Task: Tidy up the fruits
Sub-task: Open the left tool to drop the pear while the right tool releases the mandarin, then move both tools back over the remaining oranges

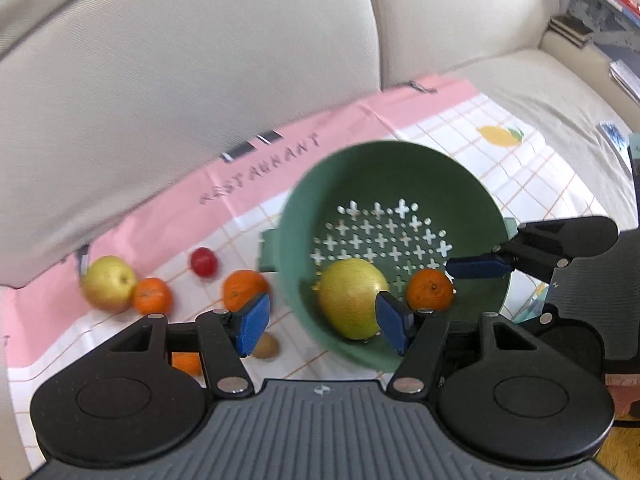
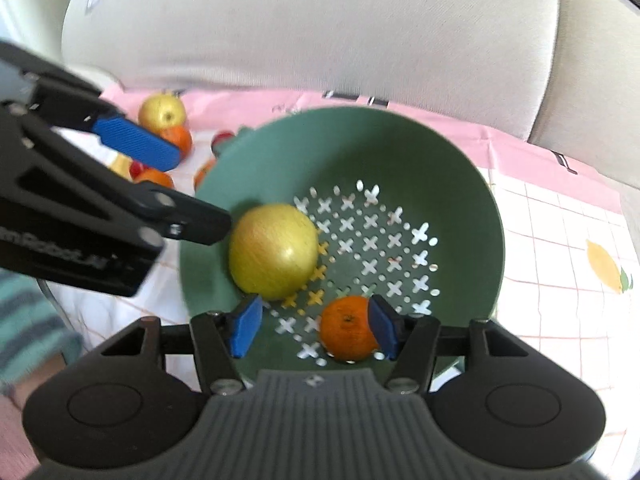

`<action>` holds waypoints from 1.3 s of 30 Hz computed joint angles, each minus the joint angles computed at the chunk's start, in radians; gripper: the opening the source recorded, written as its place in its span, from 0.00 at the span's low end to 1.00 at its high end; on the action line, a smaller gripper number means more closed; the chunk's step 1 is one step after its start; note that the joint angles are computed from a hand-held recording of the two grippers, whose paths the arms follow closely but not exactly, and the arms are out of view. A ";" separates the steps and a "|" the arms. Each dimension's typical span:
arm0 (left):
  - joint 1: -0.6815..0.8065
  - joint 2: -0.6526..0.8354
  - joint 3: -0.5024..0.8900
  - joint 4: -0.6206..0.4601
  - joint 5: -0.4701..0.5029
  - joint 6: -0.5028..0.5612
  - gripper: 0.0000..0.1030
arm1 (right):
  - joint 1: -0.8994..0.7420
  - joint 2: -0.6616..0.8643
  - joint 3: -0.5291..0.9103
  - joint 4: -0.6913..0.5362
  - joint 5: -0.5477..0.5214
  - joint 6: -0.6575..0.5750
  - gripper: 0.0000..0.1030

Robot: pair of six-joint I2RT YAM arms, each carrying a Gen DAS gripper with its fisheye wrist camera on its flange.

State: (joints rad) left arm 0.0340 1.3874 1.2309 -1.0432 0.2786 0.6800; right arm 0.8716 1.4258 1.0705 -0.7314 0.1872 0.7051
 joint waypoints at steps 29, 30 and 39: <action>0.679 0.033 0.121 0.038 0.295 0.270 0.66 | 0.300 0.284 0.332 0.110 0.290 0.203 0.58; 0.686 0.030 0.104 0.048 0.319 0.274 0.66 | 0.305 0.290 0.333 0.121 0.303 0.188 0.57; 0.610 0.098 0.079 0.020 0.370 0.317 0.57 | 0.296 0.407 0.432 0.068 0.352 0.082 0.39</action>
